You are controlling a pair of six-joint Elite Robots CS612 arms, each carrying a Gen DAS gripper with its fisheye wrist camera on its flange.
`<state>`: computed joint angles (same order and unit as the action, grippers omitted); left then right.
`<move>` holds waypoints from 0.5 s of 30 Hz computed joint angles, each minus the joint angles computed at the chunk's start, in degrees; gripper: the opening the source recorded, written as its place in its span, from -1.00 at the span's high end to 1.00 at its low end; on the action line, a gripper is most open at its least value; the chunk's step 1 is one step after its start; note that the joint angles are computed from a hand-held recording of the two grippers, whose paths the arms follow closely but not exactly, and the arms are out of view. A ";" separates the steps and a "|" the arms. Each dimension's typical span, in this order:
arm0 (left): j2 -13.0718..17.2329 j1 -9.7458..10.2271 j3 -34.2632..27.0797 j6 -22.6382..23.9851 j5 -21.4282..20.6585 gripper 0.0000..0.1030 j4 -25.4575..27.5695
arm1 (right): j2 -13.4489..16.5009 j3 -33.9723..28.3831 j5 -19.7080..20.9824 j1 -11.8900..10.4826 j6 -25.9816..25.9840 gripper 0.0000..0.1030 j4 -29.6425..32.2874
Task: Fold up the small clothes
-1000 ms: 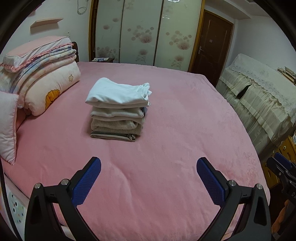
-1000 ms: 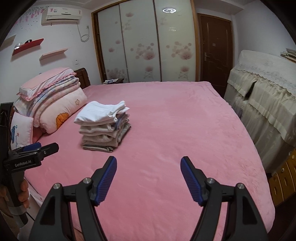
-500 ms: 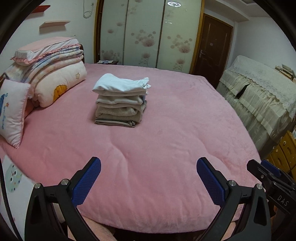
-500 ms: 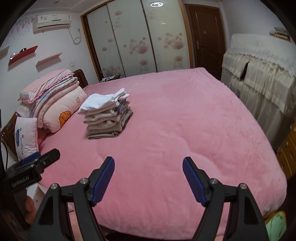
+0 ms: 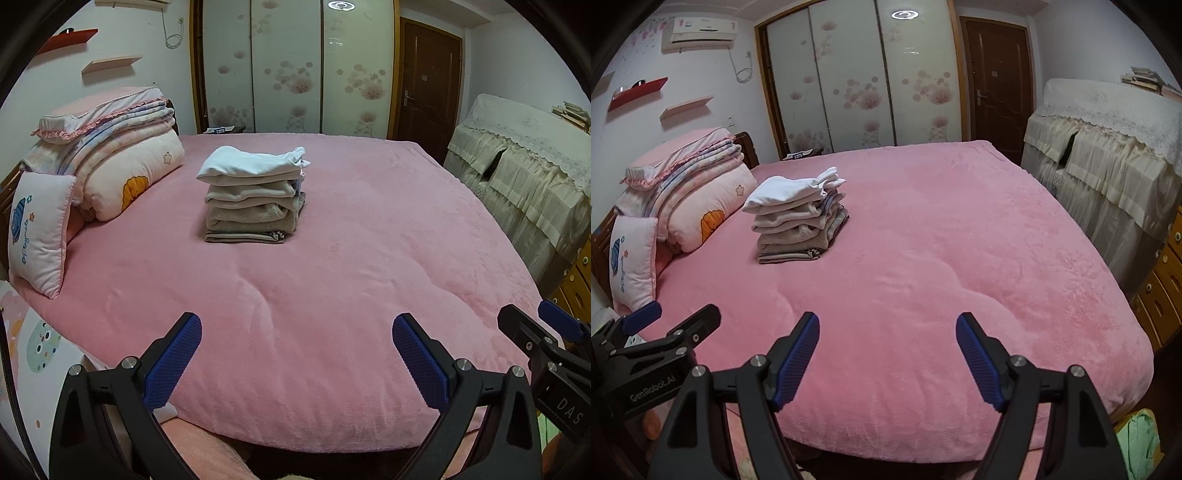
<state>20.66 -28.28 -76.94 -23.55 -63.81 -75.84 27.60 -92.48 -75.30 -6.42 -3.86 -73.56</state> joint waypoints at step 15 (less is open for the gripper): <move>-0.39 0.10 0.99 1.51 -2.78 -0.99 -0.97 | 0.27 -0.24 -0.27 -0.02 0.16 -0.50 -0.07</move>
<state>20.27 -28.18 -75.95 -22.04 -66.60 -76.81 27.87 -92.72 -75.57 -6.44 -3.71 -73.63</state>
